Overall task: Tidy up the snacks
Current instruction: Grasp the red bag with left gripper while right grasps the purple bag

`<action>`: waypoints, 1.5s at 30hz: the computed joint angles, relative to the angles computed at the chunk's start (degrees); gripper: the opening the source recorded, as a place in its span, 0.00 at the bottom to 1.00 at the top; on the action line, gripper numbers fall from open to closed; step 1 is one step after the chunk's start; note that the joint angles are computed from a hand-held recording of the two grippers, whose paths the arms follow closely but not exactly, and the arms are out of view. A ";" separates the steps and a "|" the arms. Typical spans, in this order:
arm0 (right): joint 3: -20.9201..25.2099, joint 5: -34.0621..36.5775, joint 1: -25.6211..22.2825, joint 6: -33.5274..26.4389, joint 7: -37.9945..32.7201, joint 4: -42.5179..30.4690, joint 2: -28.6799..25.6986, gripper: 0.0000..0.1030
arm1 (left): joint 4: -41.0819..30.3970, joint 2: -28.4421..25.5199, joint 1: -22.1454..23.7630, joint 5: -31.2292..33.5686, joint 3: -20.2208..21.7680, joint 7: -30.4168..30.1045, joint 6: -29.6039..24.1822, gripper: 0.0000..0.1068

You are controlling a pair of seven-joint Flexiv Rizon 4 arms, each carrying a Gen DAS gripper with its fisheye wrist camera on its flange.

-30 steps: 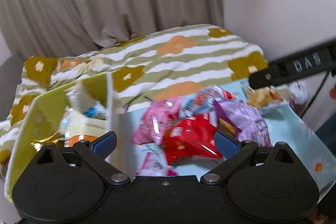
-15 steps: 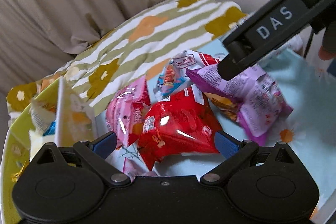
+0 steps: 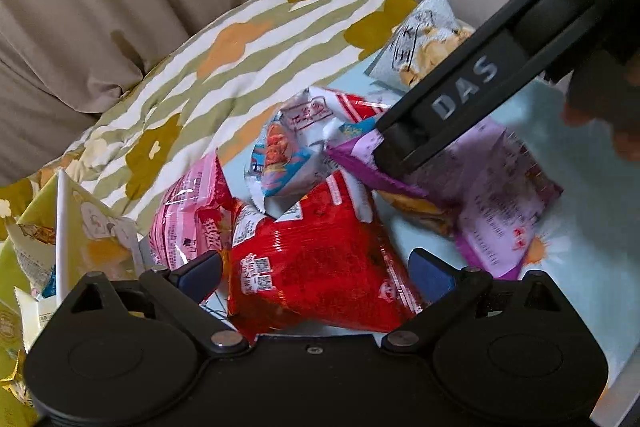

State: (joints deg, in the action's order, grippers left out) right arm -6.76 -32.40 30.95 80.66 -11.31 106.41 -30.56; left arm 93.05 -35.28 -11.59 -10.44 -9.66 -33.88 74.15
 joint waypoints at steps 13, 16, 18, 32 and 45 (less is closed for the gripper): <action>3.45 4.60 -2.18 0.18 -4.19 -0.44 -0.91 1.00 | -5.54 -3.72 -5.64 6.46 7.26 -10.49 -2.40 0.95; 3.47 5.43 -2.03 0.66 -4.67 0.12 -0.80 1.00 | -6.46 -4.22 -5.93 7.76 7.87 -12.18 -2.66 0.94; 3.14 5.67 -1.67 1.04 -4.77 0.54 -0.62 1.00 | -6.97 -4.37 -6.50 8.63 8.72 -13.92 -3.07 0.92; 3.13 5.54 -0.62 0.46 -5.67 3.18 1.75 1.00 | -5.22 -2.23 -5.64 9.78 7.99 -19.80 -3.28 0.72; -0.31 -6.33 2.36 2.40 -3.58 8.23 6.17 1.00 | 0.20 2.39 -5.08 9.01 7.79 -25.50 -1.40 0.71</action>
State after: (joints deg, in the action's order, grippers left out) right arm -7.08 -38.73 33.31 83.06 -14.89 114.64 -24.39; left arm 93.24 -32.89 -16.67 -1.43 -1.87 -59.38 72.75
